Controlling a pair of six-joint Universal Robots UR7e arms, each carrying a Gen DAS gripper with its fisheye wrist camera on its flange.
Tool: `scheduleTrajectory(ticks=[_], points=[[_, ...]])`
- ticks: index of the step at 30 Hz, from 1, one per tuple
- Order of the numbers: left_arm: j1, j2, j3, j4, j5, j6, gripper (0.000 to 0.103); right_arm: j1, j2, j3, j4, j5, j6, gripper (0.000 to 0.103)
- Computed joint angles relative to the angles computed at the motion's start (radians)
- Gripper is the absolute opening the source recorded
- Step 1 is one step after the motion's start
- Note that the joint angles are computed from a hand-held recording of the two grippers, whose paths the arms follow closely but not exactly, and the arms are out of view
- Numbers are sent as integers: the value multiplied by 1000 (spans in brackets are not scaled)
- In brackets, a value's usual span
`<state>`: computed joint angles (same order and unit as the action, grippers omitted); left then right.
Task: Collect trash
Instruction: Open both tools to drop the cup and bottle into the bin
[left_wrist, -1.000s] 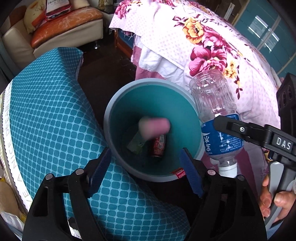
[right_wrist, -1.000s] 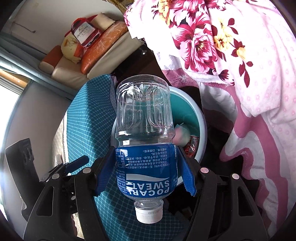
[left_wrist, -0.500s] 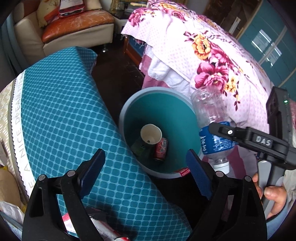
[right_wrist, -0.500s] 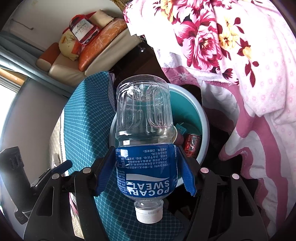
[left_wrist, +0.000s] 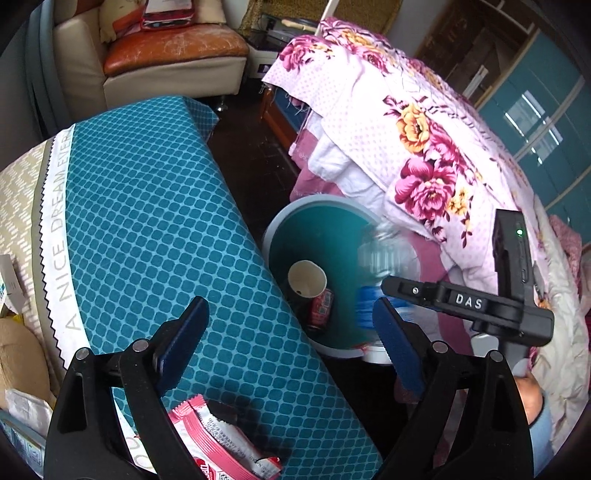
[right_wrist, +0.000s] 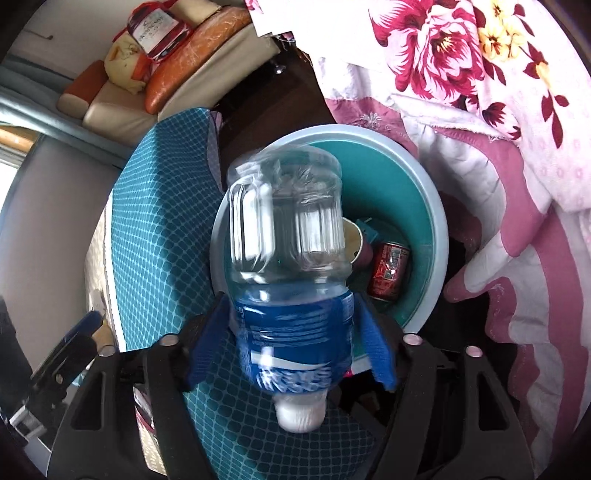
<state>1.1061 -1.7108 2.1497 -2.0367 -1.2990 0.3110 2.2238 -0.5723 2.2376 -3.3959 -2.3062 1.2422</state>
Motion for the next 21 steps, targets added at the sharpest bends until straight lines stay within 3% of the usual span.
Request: scheduleTrajectory(ticks=[6, 21], points=[[14, -3, -6, 8, -8, 3, 92, 11, -3, -24, 46, -14, -4, 70], [55, -43, -33, 52, -21, 12, 92, 66, -40, -61, 198, -46, 100, 76]])
